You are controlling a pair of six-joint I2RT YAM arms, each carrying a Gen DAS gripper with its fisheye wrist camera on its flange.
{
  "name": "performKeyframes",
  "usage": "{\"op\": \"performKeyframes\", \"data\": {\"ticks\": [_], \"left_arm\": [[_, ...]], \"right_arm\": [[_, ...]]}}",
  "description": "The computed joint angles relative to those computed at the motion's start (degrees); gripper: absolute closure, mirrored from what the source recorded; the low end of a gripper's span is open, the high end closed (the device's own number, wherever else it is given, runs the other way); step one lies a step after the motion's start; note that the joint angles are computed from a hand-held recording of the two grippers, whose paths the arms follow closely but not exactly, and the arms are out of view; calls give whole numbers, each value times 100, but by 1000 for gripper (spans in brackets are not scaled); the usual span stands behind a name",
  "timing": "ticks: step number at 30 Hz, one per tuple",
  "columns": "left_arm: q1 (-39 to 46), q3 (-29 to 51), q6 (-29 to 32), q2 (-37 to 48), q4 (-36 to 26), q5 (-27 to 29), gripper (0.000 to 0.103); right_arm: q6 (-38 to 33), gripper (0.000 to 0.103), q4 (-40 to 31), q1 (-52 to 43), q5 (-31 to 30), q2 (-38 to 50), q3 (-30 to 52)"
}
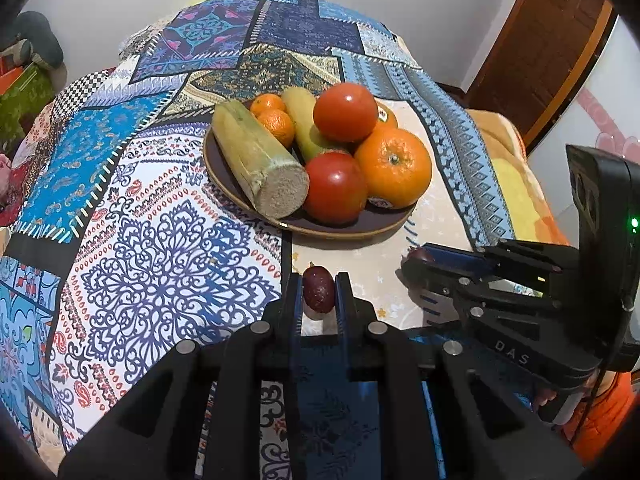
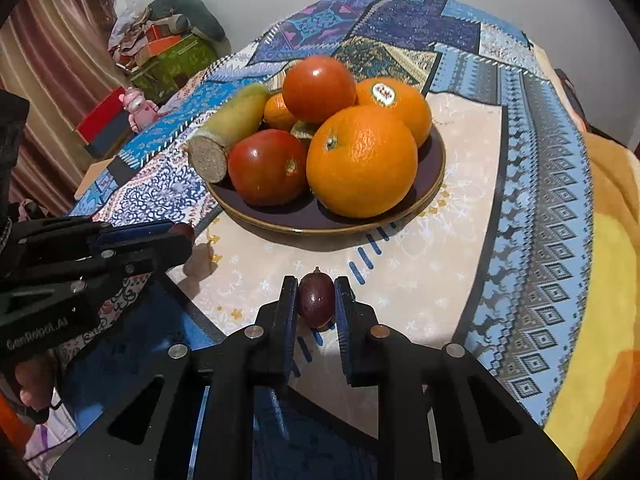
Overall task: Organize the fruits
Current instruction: 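Lower both plums onto the purple plate and open both tools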
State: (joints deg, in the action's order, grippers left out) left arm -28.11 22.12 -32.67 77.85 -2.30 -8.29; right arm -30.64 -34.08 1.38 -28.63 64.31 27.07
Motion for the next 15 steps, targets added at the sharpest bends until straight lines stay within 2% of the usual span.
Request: {"op": "performKeyframes", "data": {"ticks": [8,15], "left_arm": [[267,185,220,-651,-433,-26,88],[579,599,522,-769,-651,19,88]], "right_arm": [[-61,86,-429,-395,-534,-251,520],[452,86,-127,-131,-625,-217,832]]}}
